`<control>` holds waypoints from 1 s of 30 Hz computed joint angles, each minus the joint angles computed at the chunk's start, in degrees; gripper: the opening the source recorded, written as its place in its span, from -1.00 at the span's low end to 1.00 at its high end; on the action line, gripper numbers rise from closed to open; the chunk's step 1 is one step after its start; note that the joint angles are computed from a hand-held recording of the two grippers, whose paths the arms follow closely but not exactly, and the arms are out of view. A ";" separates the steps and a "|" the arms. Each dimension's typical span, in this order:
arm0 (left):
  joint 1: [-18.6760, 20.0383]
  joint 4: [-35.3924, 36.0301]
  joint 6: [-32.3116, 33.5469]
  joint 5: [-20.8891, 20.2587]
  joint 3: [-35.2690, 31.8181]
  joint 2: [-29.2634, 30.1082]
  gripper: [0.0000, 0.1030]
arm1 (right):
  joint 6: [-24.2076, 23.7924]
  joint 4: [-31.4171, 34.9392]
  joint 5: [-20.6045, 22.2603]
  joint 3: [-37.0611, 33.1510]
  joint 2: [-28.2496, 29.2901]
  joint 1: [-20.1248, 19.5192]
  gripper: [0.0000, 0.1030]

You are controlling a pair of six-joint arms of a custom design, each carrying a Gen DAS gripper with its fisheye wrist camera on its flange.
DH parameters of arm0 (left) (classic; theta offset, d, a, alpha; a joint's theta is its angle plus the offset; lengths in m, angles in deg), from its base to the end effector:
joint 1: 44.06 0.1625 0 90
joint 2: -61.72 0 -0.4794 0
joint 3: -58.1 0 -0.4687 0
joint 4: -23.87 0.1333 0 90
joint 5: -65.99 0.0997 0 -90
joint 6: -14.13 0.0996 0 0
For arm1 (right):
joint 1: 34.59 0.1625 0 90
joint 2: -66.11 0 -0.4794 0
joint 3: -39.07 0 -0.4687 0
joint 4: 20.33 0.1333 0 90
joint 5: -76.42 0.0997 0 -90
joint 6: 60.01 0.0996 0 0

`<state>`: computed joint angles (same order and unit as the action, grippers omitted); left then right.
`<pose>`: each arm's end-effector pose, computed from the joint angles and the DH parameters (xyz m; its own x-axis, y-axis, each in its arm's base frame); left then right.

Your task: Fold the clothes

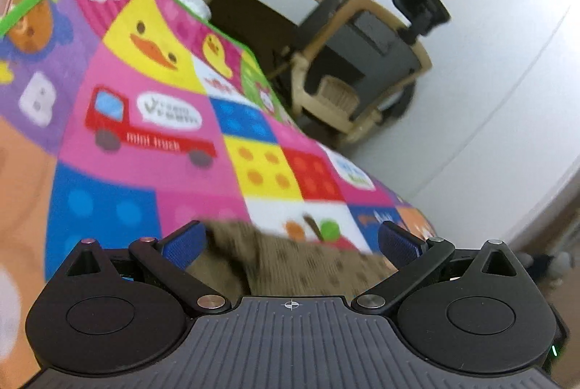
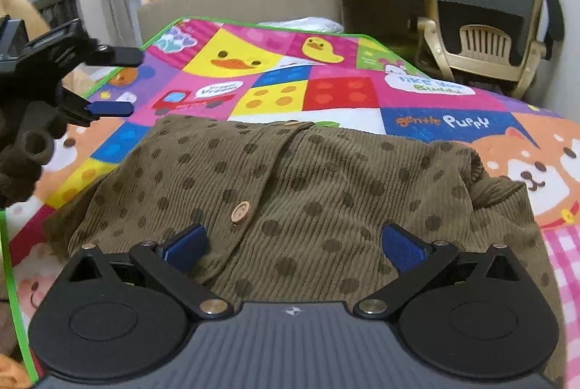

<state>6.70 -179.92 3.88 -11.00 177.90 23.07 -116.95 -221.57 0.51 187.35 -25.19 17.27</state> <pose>-0.2481 -0.5499 -0.0291 -0.9129 0.3979 -0.0906 0.3762 0.7347 -0.5645 -0.1115 -0.3971 0.2733 -0.7850 -0.1430 0.6027 -0.5448 0.6224 -0.5620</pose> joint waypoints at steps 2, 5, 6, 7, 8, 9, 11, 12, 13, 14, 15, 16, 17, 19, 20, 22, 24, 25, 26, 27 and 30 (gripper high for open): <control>-0.61 0.80 0.95 -1.42 2.35 -1.37 1.00 | -0.13 0.52 1.63 1.02 -2.53 -0.89 1.00; -1.74 2.21 2.35 -3.43 4.36 -1.08 1.00 | -0.23 -6.88 3.84 3.14 -2.98 -3.20 1.00; -2.33 2.82 2.85 -2.62 4.35 -0.37 1.00 | -0.48 -9.82 2.86 3.44 -2.03 -3.39 1.00; -2.97 3.48 3.33 -1.60 4.30 0.33 1.00 | -1.01 -11.60 0.27 3.32 -0.76 -2.96 1.00; -3.92 4.34 3.97 1.23 4.03 1.02 1.00 | -1.33 -13.09 -2.15 3.16 0.54 -2.56 1.00; -4.87 5.24 4.54 4.05 3.73 1.74 1.00 | -1.09 -13.89 -4.14 2.96 1.79 -2.29 1.00; -6.48 5.96 5.67 8.99 3.53 2.73 1.00 | 0.03 -14.42 -6.14 2.73 2.67 -1.75 1.00; -6.83 5.38 6.00 10.14 4.02 2.55 1.00 | 0.63 -14.32 -6.63 2.65 2.66 -1.48 1.00; -7.00 4.95 5.57 11.06 4.56 2.17 1.00 | 0.91 -14.11 -6.96 2.57 2.66 -1.34 1.00; -7.17 4.54 5.15 11.99 5.09 1.79 1.00 | 1.08 -14.16 -6.72 2.60 2.69 -1.54 1.00; -7.30 4.21 4.69 12.87 5.61 1.39 1.00 | 1.06 -14.68 -6.16 2.79 2.83 -1.93 1.00; -7.08 4.56 3.94 13.32 6.14 0.81 1.00 | 0.95 -15.20 -5.81 2.93 2.99 -2.18 1.00; -6.85 4.92 3.19 13.77 6.67 0.22 1.00 | 0.96 -15.27 -5.78 2.94 3.06 -2.20 1.00; -6.39 5.70 1.69 14.65 7.68 -0.96 1.00 | 1.11 -15.24 -5.73 2.93 3.13 -2.19 1.00; -6.14 6.09 0.94 15.01 8.18 -1.55 1.00 | 1.21 -15.17 -5.71 2.91 3.13 -2.17 1.00; -5.44 6.29 -0.24 14.52 9.00 -2.55 1.00 | 1.40 -15.00 -5.66 2.87 3.11 -2.14 1.00; -4.92 5.98 -0.81 13.92 9.45 -3.11 0.97 | 1.46 -14.58 -5.55 2.79 2.98 -2.19 1.00; -4.69 5.83 -1.08 13.67 9.65 -3.36 0.95 | 1.52 -14.23 -5.43 2.75 2.85 -2.25 1.00; -4.70 5.72 -1.19 13.87 9.68 -3.28 0.90 | 1.63 -13.33 -5.09 2.69 2.42 -2.47 1.00; -4.71 5.60 -1.30 14.08 9.70 -3.19 0.86 | 1.78 -12.09 -4.71 2.54 1.89 -2.70 1.00; -4.87 4.88 -1.83 15.03 9.80 -2.85 0.69 | 1.86 -11.05 -4.13 2.33 1.51 -2.98 1.00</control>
<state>1.83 -175.04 2.06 4.04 187.70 20.22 -115.08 -232.62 -3.63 189.68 -23.69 14.29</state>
